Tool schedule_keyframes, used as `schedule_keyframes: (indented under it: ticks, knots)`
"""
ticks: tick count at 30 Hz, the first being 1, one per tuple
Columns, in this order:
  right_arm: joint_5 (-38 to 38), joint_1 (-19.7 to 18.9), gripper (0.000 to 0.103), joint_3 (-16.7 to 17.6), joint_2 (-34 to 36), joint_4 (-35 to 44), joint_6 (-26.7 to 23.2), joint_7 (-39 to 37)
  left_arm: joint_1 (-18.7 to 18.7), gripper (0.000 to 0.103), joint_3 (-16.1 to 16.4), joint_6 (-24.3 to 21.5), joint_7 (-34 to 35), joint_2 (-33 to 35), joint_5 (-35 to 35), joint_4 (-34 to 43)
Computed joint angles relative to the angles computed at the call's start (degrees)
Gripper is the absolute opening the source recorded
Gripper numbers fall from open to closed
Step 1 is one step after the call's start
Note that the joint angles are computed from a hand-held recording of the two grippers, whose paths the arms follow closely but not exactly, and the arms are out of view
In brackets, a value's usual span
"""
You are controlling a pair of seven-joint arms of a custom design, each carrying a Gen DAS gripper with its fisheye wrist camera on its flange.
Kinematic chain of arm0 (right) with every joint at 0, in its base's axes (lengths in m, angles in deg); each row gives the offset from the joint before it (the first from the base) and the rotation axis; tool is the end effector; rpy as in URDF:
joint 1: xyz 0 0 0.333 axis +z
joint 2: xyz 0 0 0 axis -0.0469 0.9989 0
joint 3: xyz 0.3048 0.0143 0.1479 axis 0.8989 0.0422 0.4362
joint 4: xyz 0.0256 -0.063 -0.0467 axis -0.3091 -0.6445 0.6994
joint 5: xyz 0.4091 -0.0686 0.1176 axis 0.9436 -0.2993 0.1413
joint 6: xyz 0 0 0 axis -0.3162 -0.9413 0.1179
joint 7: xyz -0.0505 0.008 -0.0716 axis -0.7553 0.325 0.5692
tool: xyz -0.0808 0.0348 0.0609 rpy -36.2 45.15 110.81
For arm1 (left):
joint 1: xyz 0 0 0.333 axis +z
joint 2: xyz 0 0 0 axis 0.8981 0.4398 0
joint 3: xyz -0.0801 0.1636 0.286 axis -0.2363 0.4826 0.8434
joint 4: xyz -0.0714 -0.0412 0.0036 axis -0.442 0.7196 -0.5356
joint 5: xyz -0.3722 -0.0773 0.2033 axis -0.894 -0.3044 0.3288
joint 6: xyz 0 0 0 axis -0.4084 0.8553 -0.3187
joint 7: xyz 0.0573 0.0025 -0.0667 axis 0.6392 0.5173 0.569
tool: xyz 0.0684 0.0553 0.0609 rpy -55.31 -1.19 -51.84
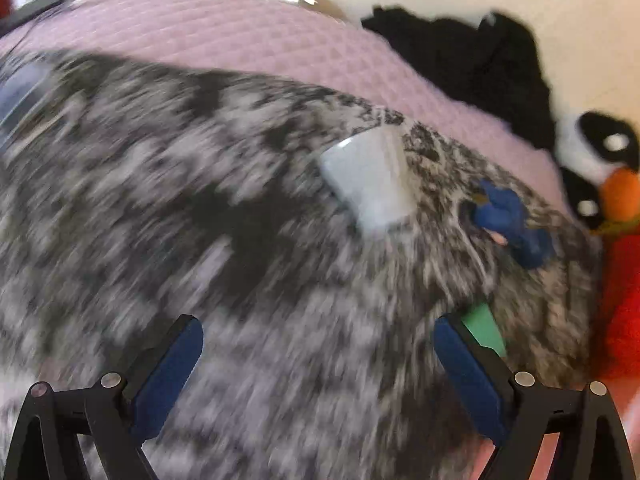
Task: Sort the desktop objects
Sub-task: 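Grasp the grey lamp shade with the left tool while the right tool grasps the white bulb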
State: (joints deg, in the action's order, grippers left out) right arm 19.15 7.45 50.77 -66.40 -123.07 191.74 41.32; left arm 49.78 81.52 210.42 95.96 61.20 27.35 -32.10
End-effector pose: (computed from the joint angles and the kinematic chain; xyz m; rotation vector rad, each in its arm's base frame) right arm 0.4482 0.0617 0.2556 -2.4483 0.9479 0.0433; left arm 0.6950 -0.2270 0.3117 -2.6230 1.3521 -0.5721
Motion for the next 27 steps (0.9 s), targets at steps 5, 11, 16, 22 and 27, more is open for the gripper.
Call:
schedule_keyframes:
  ticks: [5, 11, 16, 22, 27]
  knots:
    - [-3.6, -2.1, 0.027, -0.7, 2.4, 3.5, -7.1, 3.2, -0.2, 0.096, -0.1, -11.9, 3.0, 14.1, -1.4, 19.1]
    - [-3.3, -2.9, 0.027, -0.1, 2.9, 3.8, -7.2, 1.1, -4.1, 0.101, 3.2, -17.9, 0.8, 20.4, 3.9, 29.5]
    - [-3.2, -3.6, 0.027, -0.3, 3.3, 4.3, -8.2, 1.0, -4.1, 0.102, 3.5, -16.2, -2.9, 20.3, 4.2, 29.0]
    - [-3.2, -4.0, 0.027, -0.3, 3.0, 4.1, -7.9, 0.2, -6.9, 0.091, 8.0, -7.4, -16.5, 16.5, 8.3, 20.9]
    - [-2.9, -3.5, 0.027, 0.0, 1.9, 2.9, -6.2, -1.2, -5.0, 0.043, 8.5, 7.9, -24.7, 9.3, 11.3, 7.0]
